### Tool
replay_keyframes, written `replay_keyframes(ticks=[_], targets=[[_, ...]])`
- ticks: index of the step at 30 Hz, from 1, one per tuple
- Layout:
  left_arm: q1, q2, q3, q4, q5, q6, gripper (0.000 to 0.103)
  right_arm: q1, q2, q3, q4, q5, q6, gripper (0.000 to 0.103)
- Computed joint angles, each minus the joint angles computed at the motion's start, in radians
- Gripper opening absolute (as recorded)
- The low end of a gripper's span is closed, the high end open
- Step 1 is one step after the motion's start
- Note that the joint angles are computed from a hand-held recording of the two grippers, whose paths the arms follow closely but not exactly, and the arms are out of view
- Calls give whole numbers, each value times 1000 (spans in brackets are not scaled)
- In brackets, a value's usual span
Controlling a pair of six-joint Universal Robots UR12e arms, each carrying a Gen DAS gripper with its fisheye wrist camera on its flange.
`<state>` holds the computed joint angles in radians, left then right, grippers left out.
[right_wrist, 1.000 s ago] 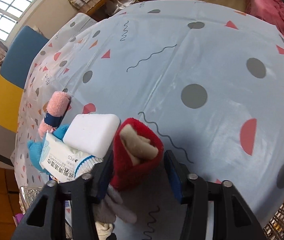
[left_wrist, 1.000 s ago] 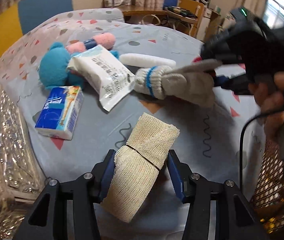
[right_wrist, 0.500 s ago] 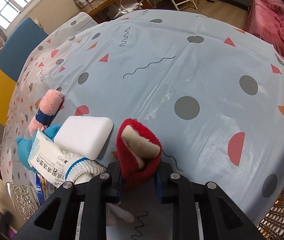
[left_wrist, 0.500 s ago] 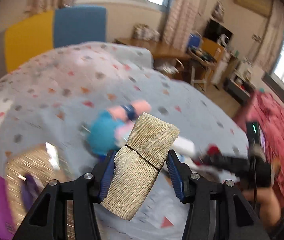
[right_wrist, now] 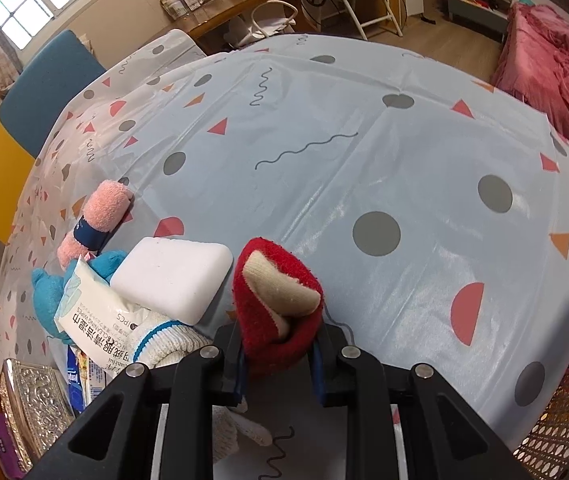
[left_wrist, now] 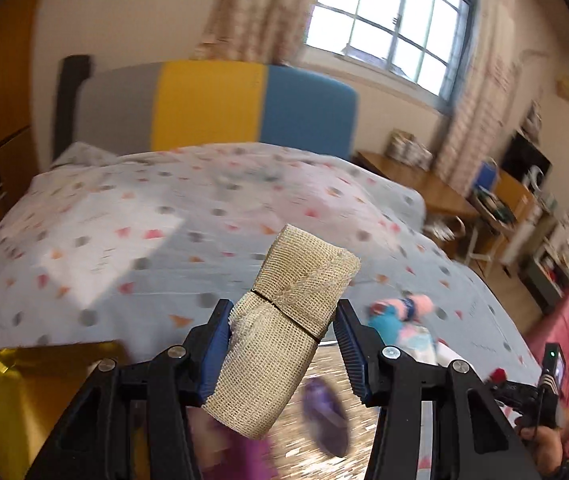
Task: Organize soft objects
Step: 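Place the beige mesh sponge into the gold tray and open the left gripper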
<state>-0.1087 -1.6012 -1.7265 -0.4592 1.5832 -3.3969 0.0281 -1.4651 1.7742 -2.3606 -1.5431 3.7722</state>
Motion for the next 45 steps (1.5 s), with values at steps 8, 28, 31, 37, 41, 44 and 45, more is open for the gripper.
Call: replay_keyframes(ticks=[8,28,31,37,41,44,45], targets=[[83,129,-174,0,39,-97,52,16,-1,-3,-10,-44,-31,23],[134,215,-360,-88,62,-272,74,53,3,-15,-32,-141,-114,23],[117,224,-368,-79,87,-252,75,53,2,-14,-36,-142,-109,23],[71,246,-377,-85,144,-227,75,53,-2,-8,-62,-140,-108,23],[43,254,-378,-82,161,-211,79,51,-8,2,-103,-128,-106,23],[19,256,-376,-68,171,-176,81,48,-16,17,-163,-106,-111,23],[13,255,-375,-63,173,-164,81,48,-18,20,-180,-98,-113,23]])
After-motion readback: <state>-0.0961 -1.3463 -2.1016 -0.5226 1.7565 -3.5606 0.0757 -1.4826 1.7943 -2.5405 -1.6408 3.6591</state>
